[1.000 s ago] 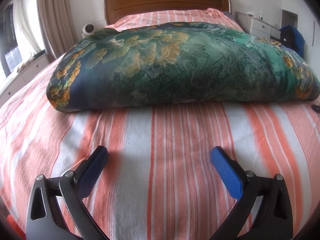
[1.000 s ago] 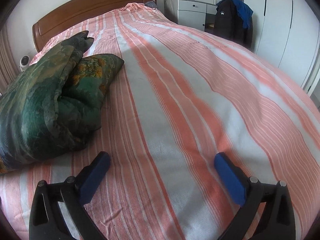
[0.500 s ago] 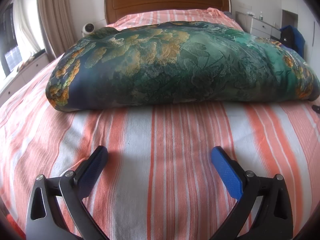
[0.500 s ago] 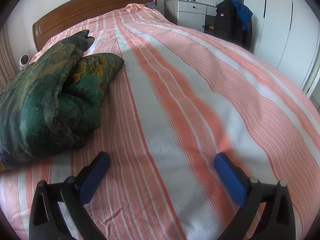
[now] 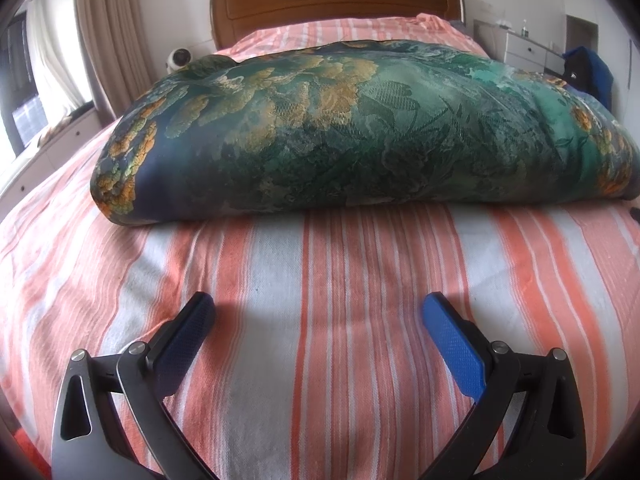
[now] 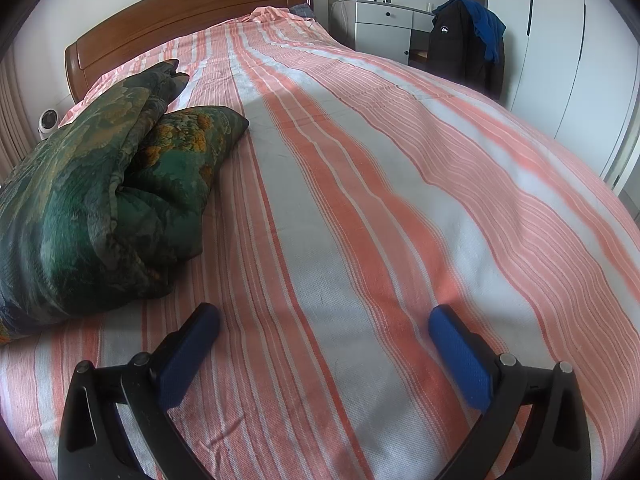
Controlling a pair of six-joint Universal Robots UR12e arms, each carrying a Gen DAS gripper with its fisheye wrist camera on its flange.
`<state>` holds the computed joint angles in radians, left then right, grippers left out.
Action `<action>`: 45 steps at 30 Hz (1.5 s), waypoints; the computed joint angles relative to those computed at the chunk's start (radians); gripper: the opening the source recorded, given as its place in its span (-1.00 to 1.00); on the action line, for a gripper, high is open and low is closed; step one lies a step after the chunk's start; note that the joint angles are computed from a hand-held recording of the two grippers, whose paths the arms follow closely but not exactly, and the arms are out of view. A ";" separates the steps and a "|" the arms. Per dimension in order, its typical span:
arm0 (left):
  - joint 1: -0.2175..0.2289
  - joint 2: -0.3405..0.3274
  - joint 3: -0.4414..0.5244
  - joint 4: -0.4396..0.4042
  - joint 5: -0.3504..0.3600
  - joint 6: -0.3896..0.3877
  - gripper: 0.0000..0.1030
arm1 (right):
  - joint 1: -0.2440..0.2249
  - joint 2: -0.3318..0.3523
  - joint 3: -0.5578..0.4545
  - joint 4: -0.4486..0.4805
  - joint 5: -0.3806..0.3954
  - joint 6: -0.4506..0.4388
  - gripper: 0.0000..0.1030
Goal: Fold large clothes
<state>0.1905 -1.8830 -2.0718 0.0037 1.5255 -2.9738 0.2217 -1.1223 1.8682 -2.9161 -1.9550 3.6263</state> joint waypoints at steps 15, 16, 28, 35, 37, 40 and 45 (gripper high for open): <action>-0.007 -0.005 0.010 -0.005 0.013 -0.002 0.99 | 0.000 0.000 0.000 0.000 0.000 0.000 1.00; -0.008 -0.005 0.010 -0.005 0.015 -0.002 0.99 | 0.000 0.000 0.000 0.000 0.000 0.000 1.00; -0.009 -0.009 0.012 -0.004 0.018 -0.002 0.99 | 0.000 0.000 0.000 -0.001 0.000 0.000 1.00; -0.009 -0.010 0.013 -0.002 0.019 -0.003 0.99 | 0.000 0.000 0.000 -0.001 0.000 0.000 1.00; -0.009 -0.009 0.013 -0.003 0.020 -0.003 0.99 | 0.000 0.000 0.000 -0.001 0.000 0.000 1.00; -0.010 -0.010 0.013 -0.002 0.020 -0.003 0.99 | 0.000 0.001 0.000 -0.001 0.000 0.000 1.00; -0.010 -0.009 0.013 -0.003 0.020 -0.002 0.99 | 0.000 0.001 0.000 -0.002 0.000 0.000 1.00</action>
